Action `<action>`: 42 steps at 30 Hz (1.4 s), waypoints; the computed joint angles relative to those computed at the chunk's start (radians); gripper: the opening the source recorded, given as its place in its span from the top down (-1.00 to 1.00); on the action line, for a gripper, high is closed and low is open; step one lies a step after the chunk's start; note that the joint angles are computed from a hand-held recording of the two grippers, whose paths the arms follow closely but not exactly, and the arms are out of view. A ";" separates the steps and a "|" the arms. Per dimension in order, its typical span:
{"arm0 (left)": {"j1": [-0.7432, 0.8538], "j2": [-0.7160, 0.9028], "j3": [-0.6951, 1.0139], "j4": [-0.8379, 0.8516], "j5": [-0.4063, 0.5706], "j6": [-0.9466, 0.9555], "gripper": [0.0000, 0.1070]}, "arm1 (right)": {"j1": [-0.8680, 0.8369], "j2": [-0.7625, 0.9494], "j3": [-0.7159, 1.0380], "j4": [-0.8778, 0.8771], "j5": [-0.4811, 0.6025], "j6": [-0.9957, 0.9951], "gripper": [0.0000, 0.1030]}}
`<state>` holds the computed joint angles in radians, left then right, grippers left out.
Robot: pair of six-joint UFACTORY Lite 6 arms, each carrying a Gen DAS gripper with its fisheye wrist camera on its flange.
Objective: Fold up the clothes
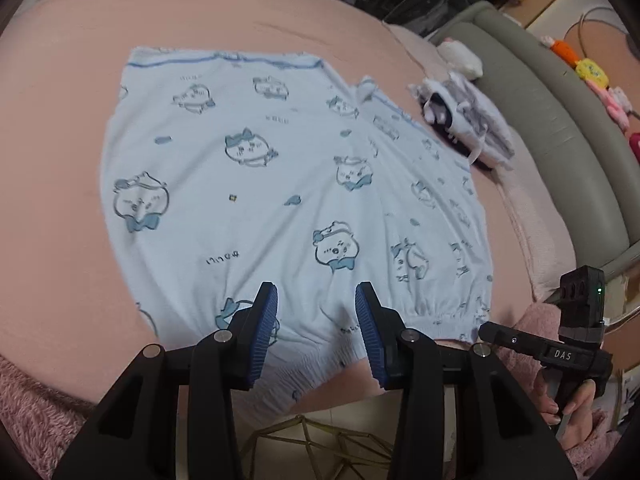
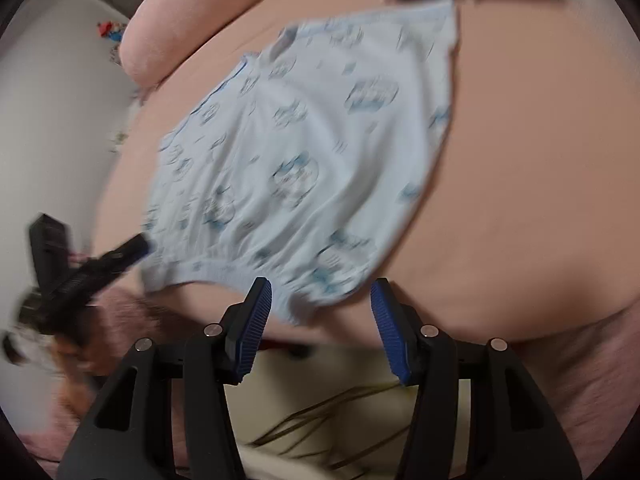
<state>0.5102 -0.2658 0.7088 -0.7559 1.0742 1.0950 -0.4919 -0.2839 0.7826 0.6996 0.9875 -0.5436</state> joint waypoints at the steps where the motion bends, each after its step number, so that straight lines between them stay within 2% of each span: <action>1: -0.006 0.008 0.002 0.014 -0.013 -0.012 0.20 | 0.003 0.011 -0.005 0.009 0.001 -0.001 -0.06; 4: -0.025 0.032 0.009 0.058 -0.050 -0.050 0.20 | 0.034 0.018 0.003 -0.019 -0.029 0.050 -0.08; 7: 0.011 0.060 0.034 0.109 -0.037 -0.064 0.21 | 0.136 -0.030 0.000 -0.188 -0.101 0.184 0.45; 10: 0.113 0.069 0.066 0.107 0.024 -0.037 0.21 | 0.201 -0.059 0.004 -0.323 -0.119 0.281 0.51; 12: 0.188 0.107 0.094 0.053 0.081 0.004 0.20 | 0.175 -0.047 0.022 -0.308 -0.092 0.287 0.43; 13: 0.198 0.129 0.107 0.038 0.095 0.010 0.20 | 0.133 -0.026 0.028 -0.240 -0.071 0.238 0.25; 14: 0.205 0.151 0.120 0.025 0.109 0.013 0.19 | 0.081 0.007 0.033 -0.148 -0.041 0.172 -0.01; 16: 0.196 0.172 0.133 0.016 0.102 0.009 0.19 | 0.051 0.058 0.051 -0.073 -0.022 0.140 -0.07; 17: 0.174 0.168 0.127 0.023 0.077 0.001 0.19 | 0.057 0.081 0.068 -0.066 -0.027 0.143 0.08; 18: 0.152 0.163 0.120 0.030 0.052 -0.009 0.19 | 0.078 0.100 0.090 -0.077 -0.038 0.152 0.33; 19: 0.132 0.155 0.114 0.039 0.023 -0.022 0.19 | 0.104 0.115 0.110 -0.091 -0.050 0.165 0.80; 21: 0.092 0.137 0.102 0.061 -0.038 -0.053 0.19 | 0.143 0.127 0.158 -0.118 -0.055 0.194 0.84; 24: 0.102 0.172 0.127 0.054 -0.024 -0.048 0.19 | 0.189 0.145 0.243 -0.135 -0.049 0.218 0.87; 27: 0.136 0.191 0.145 0.019 0.025 -0.021 0.18 | 0.282 0.238 0.392 -0.142 -0.052 0.245 0.87; 31: 0.181 0.241 0.179 -0.036 0.122 0.013 0.18 | 0.416 0.447 0.660 -0.133 -0.038 0.281 0.87; 34: 0.189 0.254 0.185 -0.039 0.126 0.006 0.18 | 0.549 0.635 0.863 -0.176 -0.049 0.339 0.87; 36: 0.197 0.277 0.196 -0.042 0.143 0.004 0.18 | 0.612 0.751 0.933 -0.218 -0.055 0.368 0.86; 37: 0.201 0.290 0.201 -0.045 0.154 0.004 0.18 | 0.640 0.813 0.958 -0.251 -0.054 0.402 0.80; 39: 0.202 0.308 0.206 -0.052 0.168 -0.003 0.18 | 0.646 0.833 0.907 -0.244 -0.091 0.418 0.78; 42: 0.196 0.314 0.208 -0.065 0.194 0.008 0.18 | 0.568 0.720 0.769 -0.067 -0.097 0.315 0.57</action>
<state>0.7058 0.0482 0.9166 -0.8212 1.2683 1.1026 0.0764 0.4358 1.5515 0.6328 0.8901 -0.2290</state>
